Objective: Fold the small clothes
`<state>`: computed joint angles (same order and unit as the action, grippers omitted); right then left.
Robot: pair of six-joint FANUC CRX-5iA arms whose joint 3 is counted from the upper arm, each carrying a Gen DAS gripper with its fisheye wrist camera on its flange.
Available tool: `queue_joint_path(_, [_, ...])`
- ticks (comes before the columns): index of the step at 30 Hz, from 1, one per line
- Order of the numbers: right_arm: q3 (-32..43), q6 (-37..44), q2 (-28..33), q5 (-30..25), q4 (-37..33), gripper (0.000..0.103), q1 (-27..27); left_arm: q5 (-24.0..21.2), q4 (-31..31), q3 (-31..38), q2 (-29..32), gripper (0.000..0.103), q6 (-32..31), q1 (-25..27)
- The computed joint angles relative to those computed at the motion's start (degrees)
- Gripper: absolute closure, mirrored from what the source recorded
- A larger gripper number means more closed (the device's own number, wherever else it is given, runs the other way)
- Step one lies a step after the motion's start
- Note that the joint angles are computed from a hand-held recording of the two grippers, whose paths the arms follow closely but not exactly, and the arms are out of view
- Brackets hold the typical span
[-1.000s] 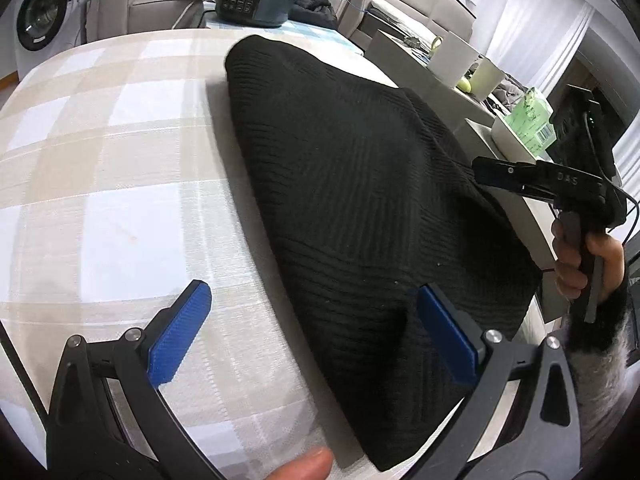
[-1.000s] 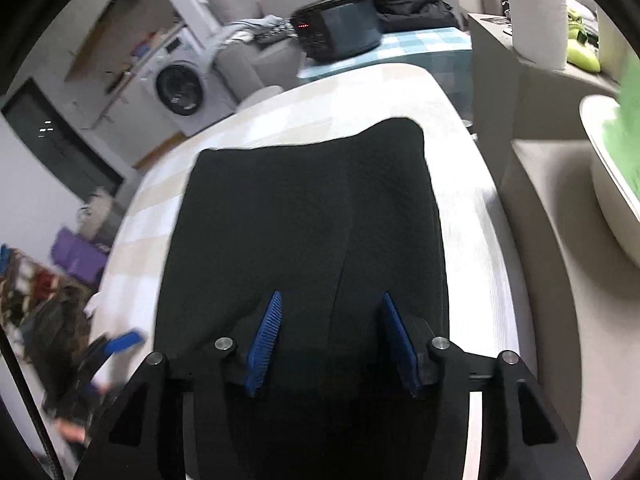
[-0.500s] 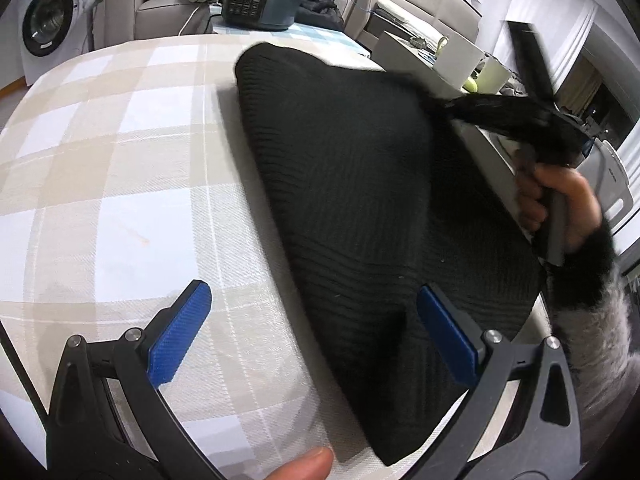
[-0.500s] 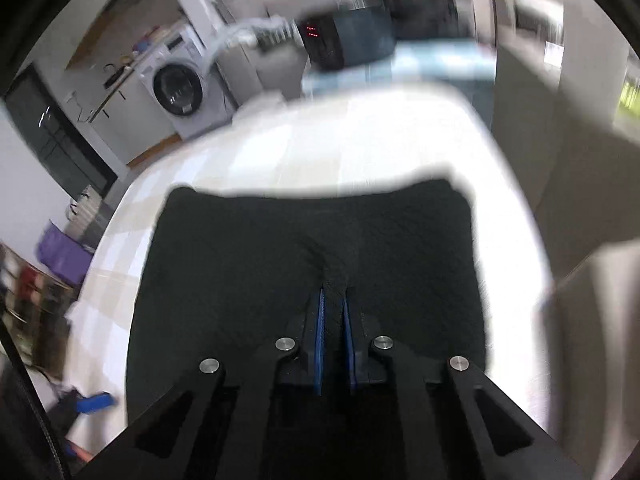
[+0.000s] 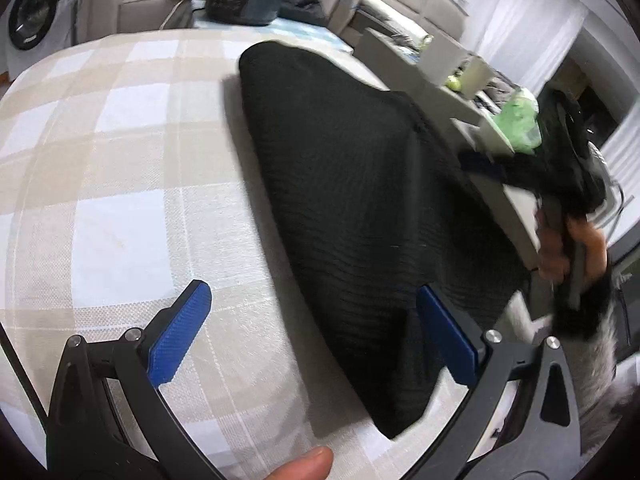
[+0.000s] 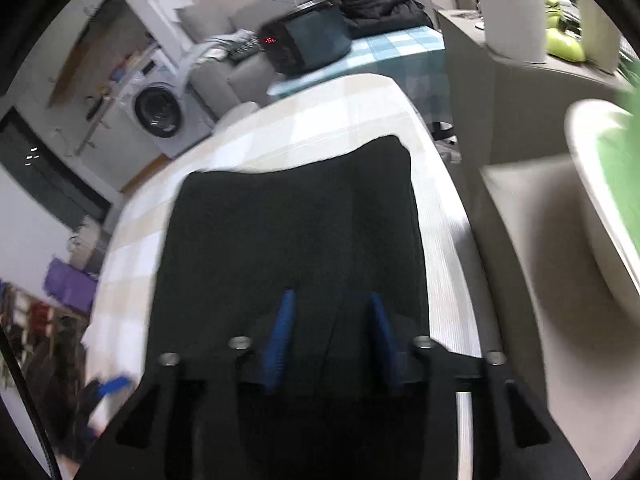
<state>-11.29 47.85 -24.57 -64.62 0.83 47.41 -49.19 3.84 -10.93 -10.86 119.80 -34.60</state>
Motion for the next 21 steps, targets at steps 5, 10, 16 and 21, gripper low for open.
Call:
queue_joint_path(5, [-6.8, -7.0, -11.8, -3.9, 2.3, 0.057, 12.0, -0.4, 0.7, 1.0, 1.4, 0.001, -4.9, -1.4])
queue_joint_path(10, [-11.0, -12.0, -16.0, -5.7, 4.7, 0.057, 18.8, -4.7, -6.4, 3.8, 3.8, 0.002, -1.2, -4.4])
queue_joint_path(16, [-13.9, -14.4, -18.2, -6.6, 14.5, 0.093, 28.8, -8.3, -7.9, 4.1, 3.3, 0.002, -2.9, -4.7])
queue_joint_path(21, [-16.7, -20.8, -20.9, -10.8, 19.1, 0.093, 34.0, -10.6, -9.7, 2.8, 1.2, 0.002, -3.3, -4.9])
